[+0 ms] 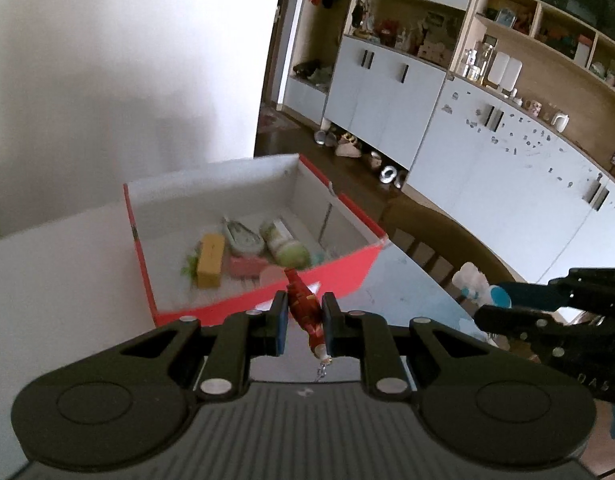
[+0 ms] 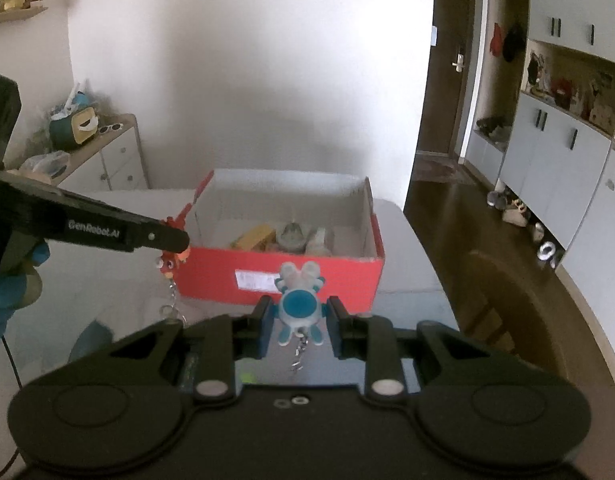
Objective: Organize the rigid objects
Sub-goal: 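Carry the red keychain with the left tool while the right tool carries the bunny keychain into the box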
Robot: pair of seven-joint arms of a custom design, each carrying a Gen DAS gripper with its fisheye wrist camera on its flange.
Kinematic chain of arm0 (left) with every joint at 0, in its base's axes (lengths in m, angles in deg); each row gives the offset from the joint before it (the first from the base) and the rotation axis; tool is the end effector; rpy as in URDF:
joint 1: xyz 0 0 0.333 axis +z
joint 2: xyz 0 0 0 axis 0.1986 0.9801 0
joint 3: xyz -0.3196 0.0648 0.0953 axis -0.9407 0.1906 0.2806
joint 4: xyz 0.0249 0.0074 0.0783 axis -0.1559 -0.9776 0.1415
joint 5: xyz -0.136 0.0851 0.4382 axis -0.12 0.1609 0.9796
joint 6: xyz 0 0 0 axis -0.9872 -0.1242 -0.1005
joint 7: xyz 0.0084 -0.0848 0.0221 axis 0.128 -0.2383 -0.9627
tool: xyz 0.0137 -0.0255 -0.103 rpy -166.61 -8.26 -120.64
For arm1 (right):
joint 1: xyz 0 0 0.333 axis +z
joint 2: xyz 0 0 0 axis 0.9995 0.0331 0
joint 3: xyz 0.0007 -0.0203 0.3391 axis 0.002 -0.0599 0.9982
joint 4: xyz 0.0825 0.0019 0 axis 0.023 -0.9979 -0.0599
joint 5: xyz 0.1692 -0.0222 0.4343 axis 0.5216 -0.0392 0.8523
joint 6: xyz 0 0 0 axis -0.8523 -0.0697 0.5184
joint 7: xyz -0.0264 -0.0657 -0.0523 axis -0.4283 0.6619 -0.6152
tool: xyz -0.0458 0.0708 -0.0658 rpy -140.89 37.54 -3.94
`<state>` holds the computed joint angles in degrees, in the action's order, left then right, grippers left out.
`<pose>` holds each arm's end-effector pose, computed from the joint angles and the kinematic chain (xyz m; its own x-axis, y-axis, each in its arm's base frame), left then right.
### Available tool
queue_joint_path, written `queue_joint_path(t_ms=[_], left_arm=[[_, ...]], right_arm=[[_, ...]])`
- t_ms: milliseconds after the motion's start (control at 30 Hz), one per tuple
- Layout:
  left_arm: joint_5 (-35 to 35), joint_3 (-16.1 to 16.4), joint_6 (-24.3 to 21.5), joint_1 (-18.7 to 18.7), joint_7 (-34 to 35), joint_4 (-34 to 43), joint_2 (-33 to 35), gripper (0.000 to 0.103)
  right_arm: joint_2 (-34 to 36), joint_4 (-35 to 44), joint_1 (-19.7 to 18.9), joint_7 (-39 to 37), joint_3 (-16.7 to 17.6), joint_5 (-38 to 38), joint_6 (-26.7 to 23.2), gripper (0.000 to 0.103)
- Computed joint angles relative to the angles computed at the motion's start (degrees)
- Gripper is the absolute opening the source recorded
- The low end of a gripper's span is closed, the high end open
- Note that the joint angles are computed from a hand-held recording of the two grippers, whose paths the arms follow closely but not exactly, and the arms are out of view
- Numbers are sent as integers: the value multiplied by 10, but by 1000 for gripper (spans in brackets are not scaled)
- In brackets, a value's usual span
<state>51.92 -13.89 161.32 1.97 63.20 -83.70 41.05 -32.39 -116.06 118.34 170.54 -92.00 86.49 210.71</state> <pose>0.4604 -0.1015 0.5273 -0.1684 -0.9686 0.1831 -0.6620 -0.0265 -0.7490 0.4327 0.2284 0.5296 0.4864 -0.8736 0.0150 -0.5209 -0.3037 -0.7978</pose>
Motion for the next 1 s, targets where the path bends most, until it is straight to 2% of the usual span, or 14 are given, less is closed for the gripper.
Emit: queue_joint_path(t_ms=[233, 667, 833, 1000], left_arm=[[27, -11, 10, 26, 1, 41, 38, 18], [83, -29, 13, 63, -8, 123, 122, 17], [136, -53, 11, 94, -46, 162, 166, 18], [216, -72, 5, 120, -112, 204, 217, 18]], right_arm=[[53, 55, -6, -16, 2, -5, 10, 27], [161, 147, -57, -3, 42, -36, 23, 27], [203, 183, -67, -10, 50, -40, 25, 27], [246, 221, -77, -25, 58, -32, 17, 27]])
